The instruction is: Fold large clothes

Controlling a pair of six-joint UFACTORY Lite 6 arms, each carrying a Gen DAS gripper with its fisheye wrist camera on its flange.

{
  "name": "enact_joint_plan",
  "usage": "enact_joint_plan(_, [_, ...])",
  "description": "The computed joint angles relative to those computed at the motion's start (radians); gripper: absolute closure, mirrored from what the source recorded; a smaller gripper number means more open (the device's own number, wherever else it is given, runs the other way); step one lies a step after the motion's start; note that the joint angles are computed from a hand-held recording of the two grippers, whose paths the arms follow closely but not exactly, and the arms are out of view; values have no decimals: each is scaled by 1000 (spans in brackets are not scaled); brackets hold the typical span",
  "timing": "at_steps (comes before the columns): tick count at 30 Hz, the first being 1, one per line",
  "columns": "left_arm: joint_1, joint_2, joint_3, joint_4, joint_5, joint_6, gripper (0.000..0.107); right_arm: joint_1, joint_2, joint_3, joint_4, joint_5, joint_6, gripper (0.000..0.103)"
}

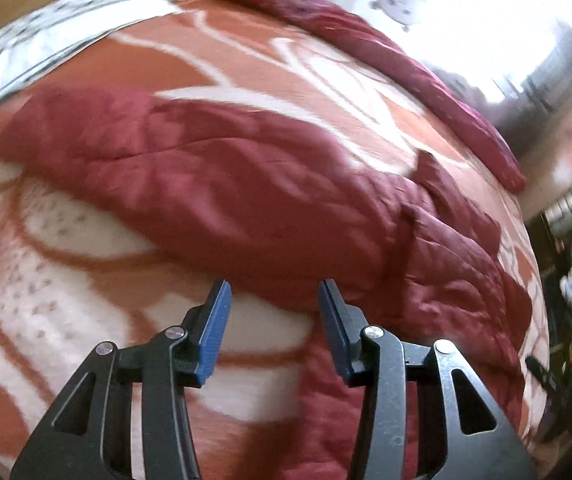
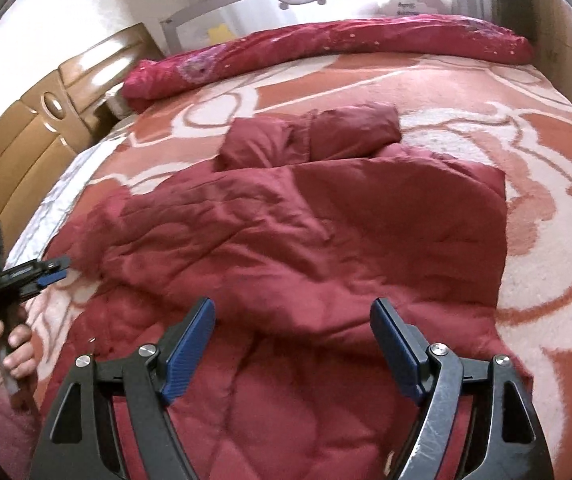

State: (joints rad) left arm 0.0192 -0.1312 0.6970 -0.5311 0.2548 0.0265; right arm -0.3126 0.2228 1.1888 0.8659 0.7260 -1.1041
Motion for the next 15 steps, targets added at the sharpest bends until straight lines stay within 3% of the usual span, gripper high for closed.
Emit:
enact_joint_plan(8, [246,-25,-81,-367,70,408,63,-6,-101,-119,-3,46,-35,22])
enact_joint_plan(12, [320,6,-75,-465,79,525,63,-15,-131,-154,-2,62,-41,22])
enact_joint_plan(15, [421,63,-60,-637,129,699,63,-17,-150,-176,-6,77,-44,22])
